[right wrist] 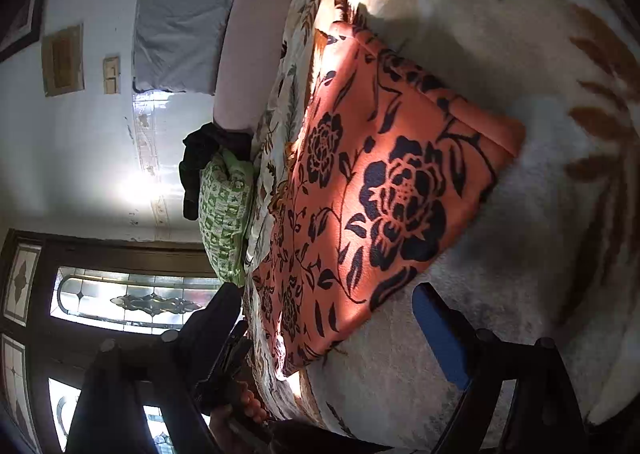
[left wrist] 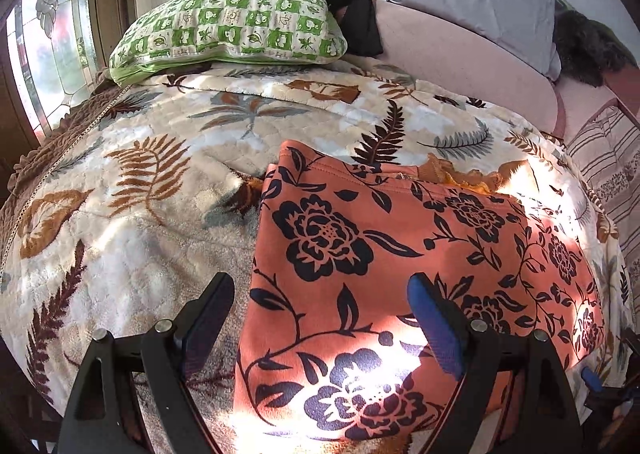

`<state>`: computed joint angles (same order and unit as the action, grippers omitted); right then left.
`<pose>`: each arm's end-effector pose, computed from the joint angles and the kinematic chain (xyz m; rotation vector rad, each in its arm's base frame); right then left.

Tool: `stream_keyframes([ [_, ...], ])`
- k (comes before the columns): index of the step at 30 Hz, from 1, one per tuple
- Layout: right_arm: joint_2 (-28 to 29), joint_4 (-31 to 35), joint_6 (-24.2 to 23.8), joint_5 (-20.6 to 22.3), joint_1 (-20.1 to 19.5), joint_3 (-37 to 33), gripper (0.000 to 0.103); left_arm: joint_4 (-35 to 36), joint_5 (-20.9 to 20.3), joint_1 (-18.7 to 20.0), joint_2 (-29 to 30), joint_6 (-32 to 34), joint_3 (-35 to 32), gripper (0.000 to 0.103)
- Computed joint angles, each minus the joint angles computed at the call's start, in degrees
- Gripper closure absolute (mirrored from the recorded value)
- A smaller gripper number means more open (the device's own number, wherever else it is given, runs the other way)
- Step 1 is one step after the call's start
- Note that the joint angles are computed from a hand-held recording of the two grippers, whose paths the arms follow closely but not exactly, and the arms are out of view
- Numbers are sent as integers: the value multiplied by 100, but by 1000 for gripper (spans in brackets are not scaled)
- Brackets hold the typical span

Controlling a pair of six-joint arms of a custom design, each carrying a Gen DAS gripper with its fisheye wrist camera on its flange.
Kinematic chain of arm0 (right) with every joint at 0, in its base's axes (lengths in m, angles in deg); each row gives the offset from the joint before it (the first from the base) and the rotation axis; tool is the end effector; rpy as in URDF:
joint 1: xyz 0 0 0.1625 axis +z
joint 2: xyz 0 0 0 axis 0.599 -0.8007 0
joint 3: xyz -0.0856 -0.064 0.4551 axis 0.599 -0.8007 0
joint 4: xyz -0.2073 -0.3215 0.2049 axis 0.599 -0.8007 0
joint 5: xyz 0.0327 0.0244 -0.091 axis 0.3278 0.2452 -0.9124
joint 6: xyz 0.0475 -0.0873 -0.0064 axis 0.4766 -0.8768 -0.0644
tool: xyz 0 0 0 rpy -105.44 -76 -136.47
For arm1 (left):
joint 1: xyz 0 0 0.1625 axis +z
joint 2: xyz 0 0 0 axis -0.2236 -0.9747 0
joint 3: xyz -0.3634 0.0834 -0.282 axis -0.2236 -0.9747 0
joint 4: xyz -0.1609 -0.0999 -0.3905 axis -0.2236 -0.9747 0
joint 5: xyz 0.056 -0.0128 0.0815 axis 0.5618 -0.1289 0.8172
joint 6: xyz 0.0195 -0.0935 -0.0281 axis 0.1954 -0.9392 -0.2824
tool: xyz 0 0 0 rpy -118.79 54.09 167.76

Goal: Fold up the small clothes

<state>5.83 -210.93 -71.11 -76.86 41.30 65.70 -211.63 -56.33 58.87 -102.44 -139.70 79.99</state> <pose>0.0455 -0.6126 0.2883 0.3621 2.6822 -0.6207 -0.2351 -0.5623 0.2314 -0.1155 2.1965 -0.9811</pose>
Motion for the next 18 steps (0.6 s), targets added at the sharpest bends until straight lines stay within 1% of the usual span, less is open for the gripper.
stream_keyframes([
  [3, -29, -609, 533, -262, -120, 139, 13, -18, -14, -46, 19, -58, 42, 14],
  [5, 57, -923, 801, -274, -183, 67, 13, -268, -97, -32, 84, 25, 99, 14],
  [6, 128, -965, 918, -315, -166, -37, 13, -350, -188, 5, 133, 70, 108, 14],
  [7, 184, -995, 926, -378, -136, -115, 12, -290, -289, 57, 189, 26, 84, 14],
  [8, 251, -947, 821, -499, -75, -248, 12, -166, -389, 124, 256, -56, 47, 14],
  [9, 313, -926, 758, -640, -16, -351, 14, -25, -408, 178, 331, -114, 19, 14],
  [10, 360, -883, 750, -776, 42, -444, 22, 21, -235, 169, 435, -53, 31, 14],
  [11, 406, -687, 625, -841, 101, -571, 57, 52, -5, 119, 525, 79, 54, 13],
  [12, 442, -390, 459, -1030, 183, -713, 82, 234, 99, 82, 573, 109, 25, 13],
  [13, 423, -334, 389, -1325, 284, -746, 95, 407, 108, 59, 571, 72, -9, 13],
  [15, 316, -536, 47, -1814, 481, -662, 95, 501, -43, 52, 479, -57, -46, 13],
  [16, 266, -672, -154, -2051, 557, -604, 95, 365, -111, 53, 417, -94, -25, 13],
  [17, 250, -718, -281, -2270, 585, -563, 94, 41, -132, 41, 384, -34, 38, 13],
  [18, 290, -571, -363, -2493, 583, -603, 91, -290, -134, 39, 390, 101, 88, 13],
])
